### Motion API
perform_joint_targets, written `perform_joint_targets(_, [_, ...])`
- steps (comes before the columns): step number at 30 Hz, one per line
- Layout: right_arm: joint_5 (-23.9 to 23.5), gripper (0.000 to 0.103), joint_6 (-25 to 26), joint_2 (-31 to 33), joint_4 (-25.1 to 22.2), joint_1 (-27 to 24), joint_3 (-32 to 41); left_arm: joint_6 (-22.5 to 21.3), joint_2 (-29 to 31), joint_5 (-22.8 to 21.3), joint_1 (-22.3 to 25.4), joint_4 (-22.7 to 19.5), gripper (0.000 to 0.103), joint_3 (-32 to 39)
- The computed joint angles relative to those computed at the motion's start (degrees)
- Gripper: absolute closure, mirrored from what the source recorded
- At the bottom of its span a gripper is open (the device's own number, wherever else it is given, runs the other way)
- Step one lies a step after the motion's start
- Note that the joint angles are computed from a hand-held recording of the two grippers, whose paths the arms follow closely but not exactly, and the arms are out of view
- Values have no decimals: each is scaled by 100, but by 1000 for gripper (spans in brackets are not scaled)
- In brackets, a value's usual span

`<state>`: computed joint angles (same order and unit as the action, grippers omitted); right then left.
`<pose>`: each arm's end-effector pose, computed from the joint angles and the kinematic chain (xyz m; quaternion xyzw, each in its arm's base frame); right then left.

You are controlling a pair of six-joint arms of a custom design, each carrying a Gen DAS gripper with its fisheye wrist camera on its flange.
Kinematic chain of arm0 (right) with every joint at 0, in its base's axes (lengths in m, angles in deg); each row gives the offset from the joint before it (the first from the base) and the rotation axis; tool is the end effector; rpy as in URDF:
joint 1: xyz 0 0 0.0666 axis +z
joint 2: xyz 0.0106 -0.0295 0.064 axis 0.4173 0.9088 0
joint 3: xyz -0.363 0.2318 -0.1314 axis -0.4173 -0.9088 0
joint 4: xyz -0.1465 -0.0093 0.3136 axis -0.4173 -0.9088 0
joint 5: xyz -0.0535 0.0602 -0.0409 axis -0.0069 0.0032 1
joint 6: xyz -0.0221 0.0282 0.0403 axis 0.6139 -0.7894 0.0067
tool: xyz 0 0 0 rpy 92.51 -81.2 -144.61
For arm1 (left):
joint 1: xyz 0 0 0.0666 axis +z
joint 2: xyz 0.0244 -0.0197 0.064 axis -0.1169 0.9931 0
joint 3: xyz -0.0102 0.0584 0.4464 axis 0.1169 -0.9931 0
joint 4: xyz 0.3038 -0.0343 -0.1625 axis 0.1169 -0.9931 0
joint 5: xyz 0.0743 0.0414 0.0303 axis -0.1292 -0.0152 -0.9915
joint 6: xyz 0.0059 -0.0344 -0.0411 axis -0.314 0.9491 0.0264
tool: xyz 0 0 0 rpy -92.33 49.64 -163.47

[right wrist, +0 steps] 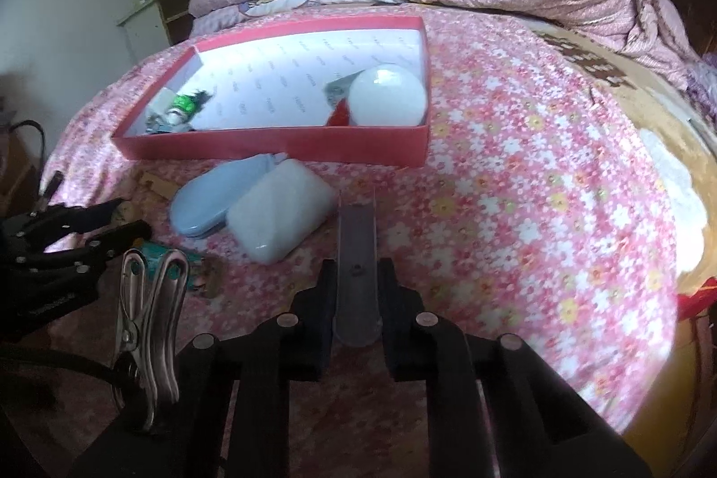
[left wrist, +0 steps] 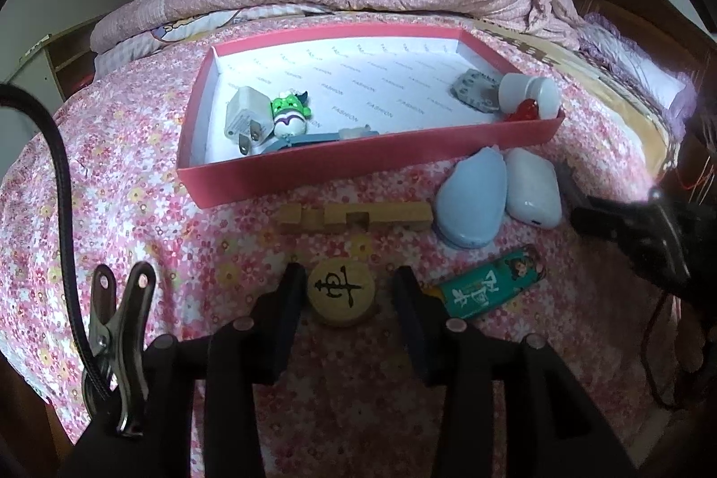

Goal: Organize rigid objects
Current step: 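Grasp round wooden chess piece with left gripper while right gripper grasps grey plastic hook, then carry chess piece into tray with left gripper while right gripper places grey hook there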

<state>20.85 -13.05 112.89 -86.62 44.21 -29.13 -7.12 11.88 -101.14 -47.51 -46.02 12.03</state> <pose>0.4082 0.1488 0.3254 -0.1428 0.9219 0.1268 0.3371 0.3663 -0.2985 0.3205 0.0590 0.9307 -0.0125 0.3608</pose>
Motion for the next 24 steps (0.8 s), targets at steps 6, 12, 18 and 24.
perform_joint_targets(6, [-307, 85, -207, -160, -100, 13, -38, 226, -178, 137, 52, 88, 70, -141])
perform_joint_targets(12, [-465, 85, -310, -358, -142, 50, -106, 401, -348, 395, 110, 225, 70, -296])
perform_joint_targets(18, [-602, 85, -387, -439, -119, 90, -89, 394, -438, 350, 114, 221, 70, -343])
perform_joint_targets(24, [-620, 85, -445, -498, -186, 85, -78, 451, -528, 412, 146, 254, 70, -349])
